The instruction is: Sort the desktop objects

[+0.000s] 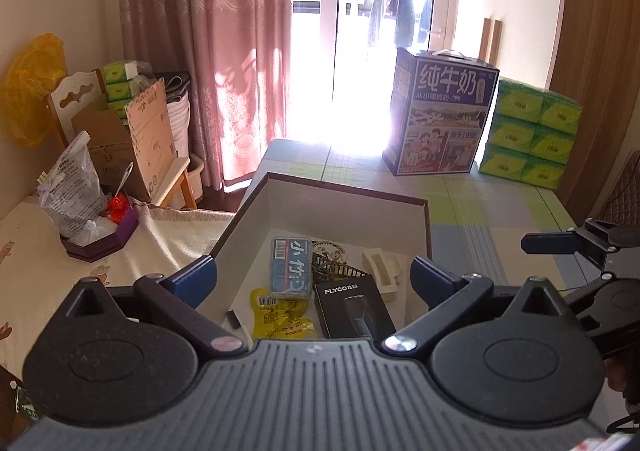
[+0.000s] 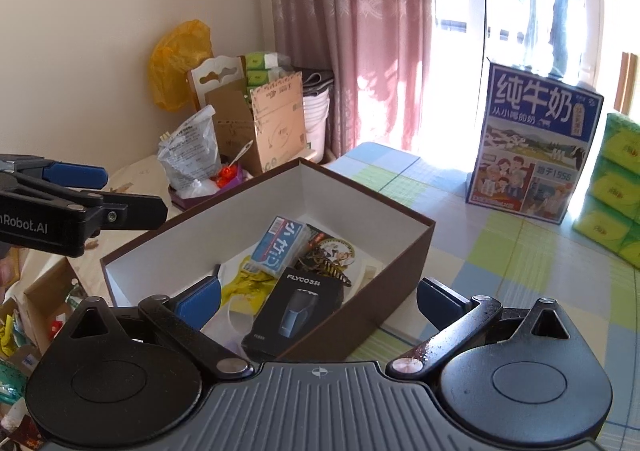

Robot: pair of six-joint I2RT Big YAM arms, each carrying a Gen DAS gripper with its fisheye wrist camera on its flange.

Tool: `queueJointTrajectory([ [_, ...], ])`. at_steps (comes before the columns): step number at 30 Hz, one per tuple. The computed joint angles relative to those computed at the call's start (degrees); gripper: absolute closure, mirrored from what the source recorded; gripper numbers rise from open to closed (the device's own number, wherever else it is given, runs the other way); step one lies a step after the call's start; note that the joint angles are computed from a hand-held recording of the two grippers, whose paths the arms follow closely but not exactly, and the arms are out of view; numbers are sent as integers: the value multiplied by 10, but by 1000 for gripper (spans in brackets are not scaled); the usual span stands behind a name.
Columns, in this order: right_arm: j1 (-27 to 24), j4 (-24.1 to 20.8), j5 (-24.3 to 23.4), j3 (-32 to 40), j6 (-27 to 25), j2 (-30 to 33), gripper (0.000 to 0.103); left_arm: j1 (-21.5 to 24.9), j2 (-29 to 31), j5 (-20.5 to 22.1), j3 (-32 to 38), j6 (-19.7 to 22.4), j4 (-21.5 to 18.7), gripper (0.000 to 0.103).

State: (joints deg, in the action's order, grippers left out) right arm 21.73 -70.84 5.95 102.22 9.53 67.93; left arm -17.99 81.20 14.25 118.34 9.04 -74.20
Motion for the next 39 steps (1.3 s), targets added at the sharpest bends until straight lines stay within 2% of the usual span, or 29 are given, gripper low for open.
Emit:
queueJointTrajectory([
  [12,1,-32,-4,-12,2,-54,2,-31,-80,-66,-55,-54,-7,1],
  [21,-23,-60,-49,-17,-31,-84,2,-72,-117,-140,-72,-93,-28,1],
  [31,-50,-73,-105,-38,-70,-118,2,-138,-148,-217,-91,-151,-58,1],
  [39,-78,-94,-146,-55,-101,-144,2,-192,-170,-283,-114,-211,-90,1],
])
